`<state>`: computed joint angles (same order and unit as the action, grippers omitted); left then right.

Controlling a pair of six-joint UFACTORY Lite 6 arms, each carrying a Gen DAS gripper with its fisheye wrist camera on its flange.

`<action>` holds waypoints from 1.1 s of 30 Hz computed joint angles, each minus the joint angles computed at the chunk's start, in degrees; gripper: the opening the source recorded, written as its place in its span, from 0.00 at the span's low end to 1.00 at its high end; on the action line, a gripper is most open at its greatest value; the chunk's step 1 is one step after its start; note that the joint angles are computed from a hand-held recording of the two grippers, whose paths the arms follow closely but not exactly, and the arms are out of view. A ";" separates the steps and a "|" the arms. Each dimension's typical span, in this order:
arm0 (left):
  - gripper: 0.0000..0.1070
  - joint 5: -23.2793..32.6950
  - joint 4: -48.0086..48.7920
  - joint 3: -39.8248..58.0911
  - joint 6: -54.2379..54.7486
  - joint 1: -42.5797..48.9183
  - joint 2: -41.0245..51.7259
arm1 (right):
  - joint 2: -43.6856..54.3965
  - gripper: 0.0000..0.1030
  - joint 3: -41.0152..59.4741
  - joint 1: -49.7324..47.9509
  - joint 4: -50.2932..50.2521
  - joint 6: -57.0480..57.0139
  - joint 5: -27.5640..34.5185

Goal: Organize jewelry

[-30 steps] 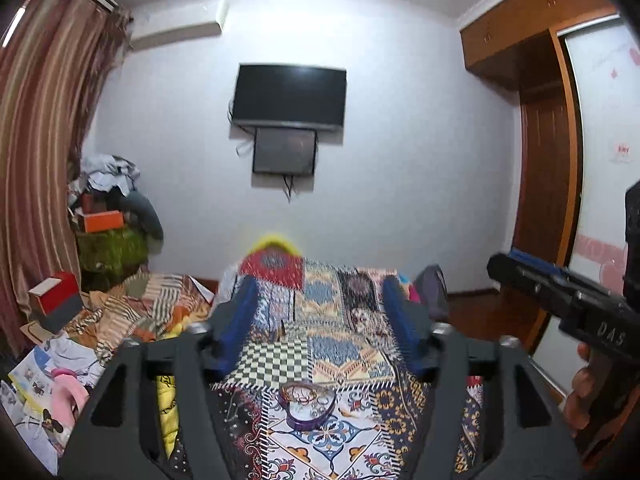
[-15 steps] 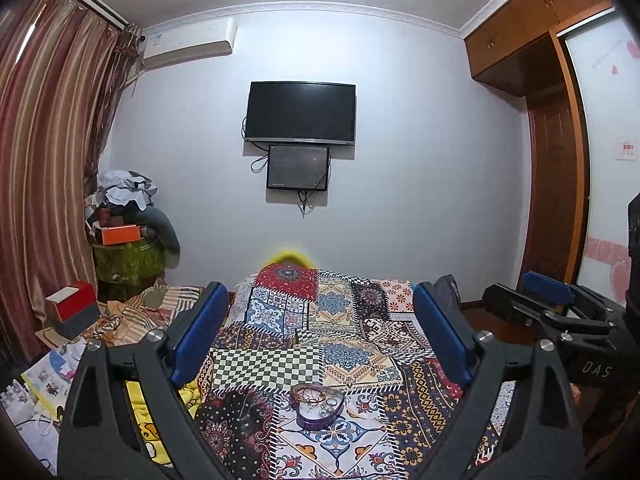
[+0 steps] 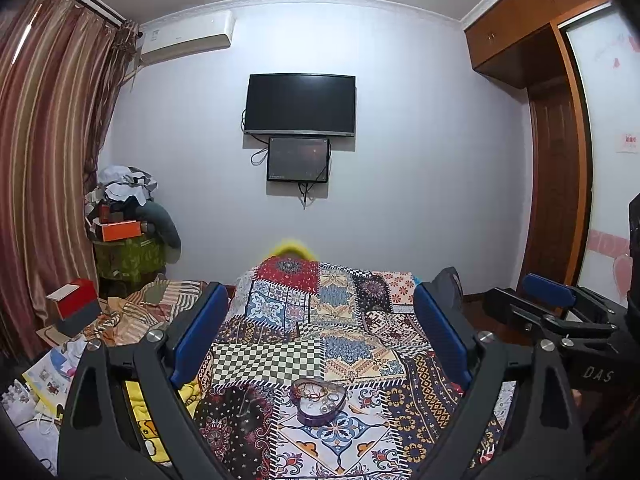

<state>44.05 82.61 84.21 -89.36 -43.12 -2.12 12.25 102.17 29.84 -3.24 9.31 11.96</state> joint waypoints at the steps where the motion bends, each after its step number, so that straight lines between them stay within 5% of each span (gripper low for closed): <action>1: 0.88 -0.34 -0.13 0.16 0.03 0.26 0.28 | -0.02 0.85 -0.02 -0.08 0.45 -0.40 0.08; 33: 0.88 -5.81 -1.03 -0.41 0.36 3.94 1.06 | 1.75 0.85 2.75 -1.13 6.81 -6.70 2.91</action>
<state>38.24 81.57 83.80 -89.00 -39.18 -1.06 14.00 104.92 28.71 3.57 2.61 14.87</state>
